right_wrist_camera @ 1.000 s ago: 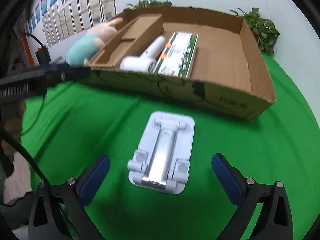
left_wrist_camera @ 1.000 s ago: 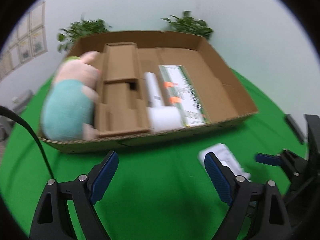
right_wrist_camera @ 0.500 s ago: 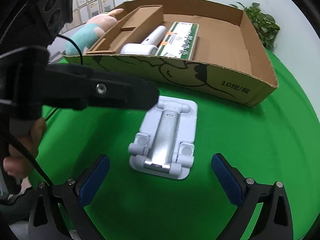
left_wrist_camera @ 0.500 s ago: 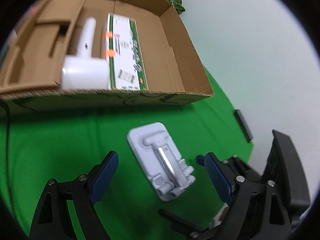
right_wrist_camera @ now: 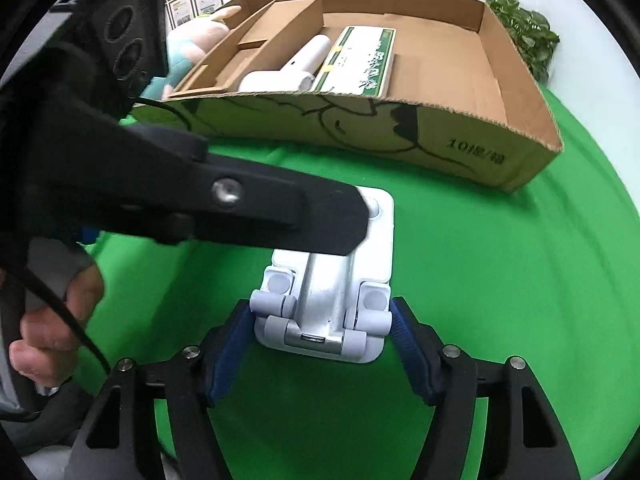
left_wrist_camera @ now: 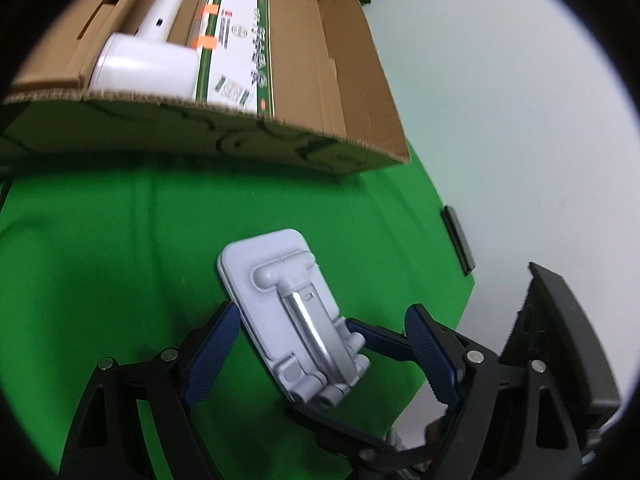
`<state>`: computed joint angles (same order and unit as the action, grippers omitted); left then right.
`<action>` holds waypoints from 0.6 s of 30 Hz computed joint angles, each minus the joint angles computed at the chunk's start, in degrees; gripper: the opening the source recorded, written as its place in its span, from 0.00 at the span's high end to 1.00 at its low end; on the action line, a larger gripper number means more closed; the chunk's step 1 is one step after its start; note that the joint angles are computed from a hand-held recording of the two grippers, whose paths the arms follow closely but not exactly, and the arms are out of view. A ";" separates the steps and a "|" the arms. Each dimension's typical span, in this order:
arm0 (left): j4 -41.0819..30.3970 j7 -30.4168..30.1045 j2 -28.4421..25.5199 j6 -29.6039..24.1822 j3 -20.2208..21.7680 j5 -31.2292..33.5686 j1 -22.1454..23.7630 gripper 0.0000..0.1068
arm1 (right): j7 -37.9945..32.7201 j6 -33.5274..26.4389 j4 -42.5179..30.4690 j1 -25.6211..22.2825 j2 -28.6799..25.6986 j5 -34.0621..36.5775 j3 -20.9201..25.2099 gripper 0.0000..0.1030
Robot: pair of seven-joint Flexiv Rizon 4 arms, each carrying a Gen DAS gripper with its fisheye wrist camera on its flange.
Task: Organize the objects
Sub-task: 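Grasp the white folding phone stand with the right gripper and lift it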
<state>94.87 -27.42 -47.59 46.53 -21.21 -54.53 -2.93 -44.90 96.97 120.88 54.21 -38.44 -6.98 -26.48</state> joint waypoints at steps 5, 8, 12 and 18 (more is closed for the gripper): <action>2.44 0.23 1.24 -0.79 0.17 -0.93 0.53 0.32 | 0.46 0.88 1.67 0.59 1.11 1.31 0.69 0.35; 5.00 1.52 2.76 1.41 0.07 -2.73 0.15 0.36 | 0.40 0.46 1.41 0.53 1.13 1.22 0.68 0.35; 5.39 0.69 3.03 3.69 0.87 -3.41 -0.87 0.57 | 0.63 2.33 1.10 -1.65 1.07 2.23 2.74 0.36; 6.16 -0.14 3.55 6.28 0.93 -2.99 -1.09 0.70 | 0.07 3.29 0.34 -5.69 1.60 3.57 6.84 0.37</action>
<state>101.02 -27.56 -44.04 52.81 -20.28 -57.53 -4.02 -44.83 100.27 121.22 48.52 -36.84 -3.41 -19.64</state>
